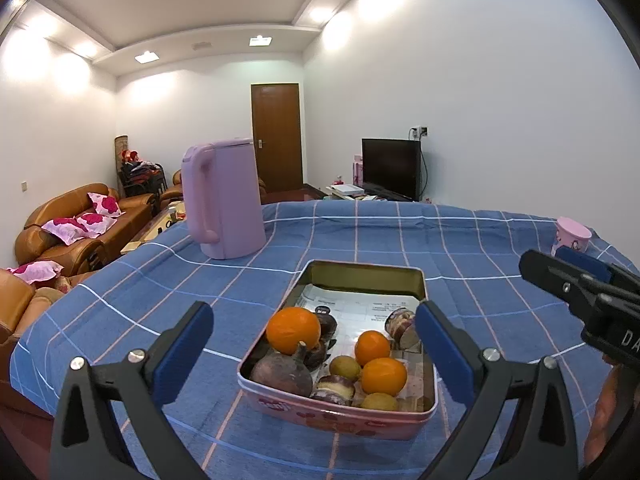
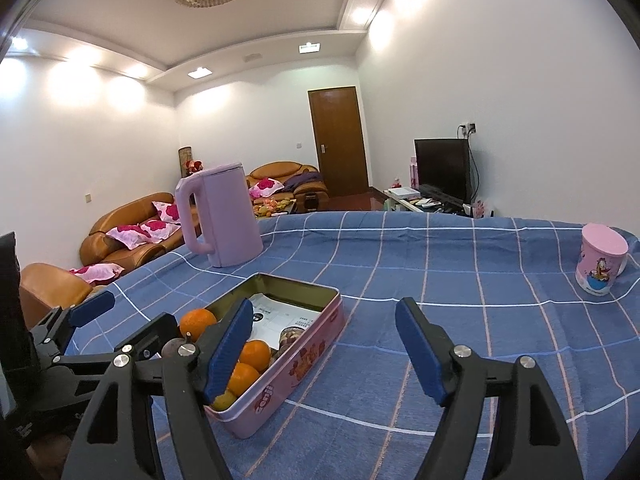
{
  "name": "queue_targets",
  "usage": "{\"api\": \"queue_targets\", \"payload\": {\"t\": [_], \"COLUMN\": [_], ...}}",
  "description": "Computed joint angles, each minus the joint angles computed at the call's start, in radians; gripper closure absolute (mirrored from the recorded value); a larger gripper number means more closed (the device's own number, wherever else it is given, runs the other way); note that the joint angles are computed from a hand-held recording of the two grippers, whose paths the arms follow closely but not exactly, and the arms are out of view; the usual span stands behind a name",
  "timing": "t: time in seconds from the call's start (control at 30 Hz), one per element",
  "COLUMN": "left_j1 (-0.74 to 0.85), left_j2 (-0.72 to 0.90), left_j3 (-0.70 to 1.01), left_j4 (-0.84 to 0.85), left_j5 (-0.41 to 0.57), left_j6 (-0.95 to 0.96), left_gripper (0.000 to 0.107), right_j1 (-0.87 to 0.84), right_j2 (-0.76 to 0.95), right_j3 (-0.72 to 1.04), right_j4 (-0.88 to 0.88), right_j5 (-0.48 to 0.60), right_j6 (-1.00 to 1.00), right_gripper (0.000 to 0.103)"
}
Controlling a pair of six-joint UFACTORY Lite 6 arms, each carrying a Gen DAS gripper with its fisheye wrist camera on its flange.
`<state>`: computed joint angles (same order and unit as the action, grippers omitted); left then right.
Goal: Organize fruits
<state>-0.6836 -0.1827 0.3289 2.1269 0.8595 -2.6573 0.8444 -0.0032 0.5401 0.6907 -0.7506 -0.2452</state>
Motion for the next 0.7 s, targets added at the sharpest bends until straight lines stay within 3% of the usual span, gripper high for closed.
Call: {"api": "queue_targets", "payload": {"t": [0.7], "left_j1": [-0.071], "left_j2": [-0.024], "left_j3": [0.015], "left_j4": [-0.085], "left_j5": [0.008], "left_j6": [0.068], "left_gripper": [0.004], "right_j1": [0.036], "right_j2": [-0.105], "right_j3": [-0.093], "right_j4": [0.052], "right_j5": [-0.041], "right_j6": [-0.006], "right_gripper": [0.028]}}
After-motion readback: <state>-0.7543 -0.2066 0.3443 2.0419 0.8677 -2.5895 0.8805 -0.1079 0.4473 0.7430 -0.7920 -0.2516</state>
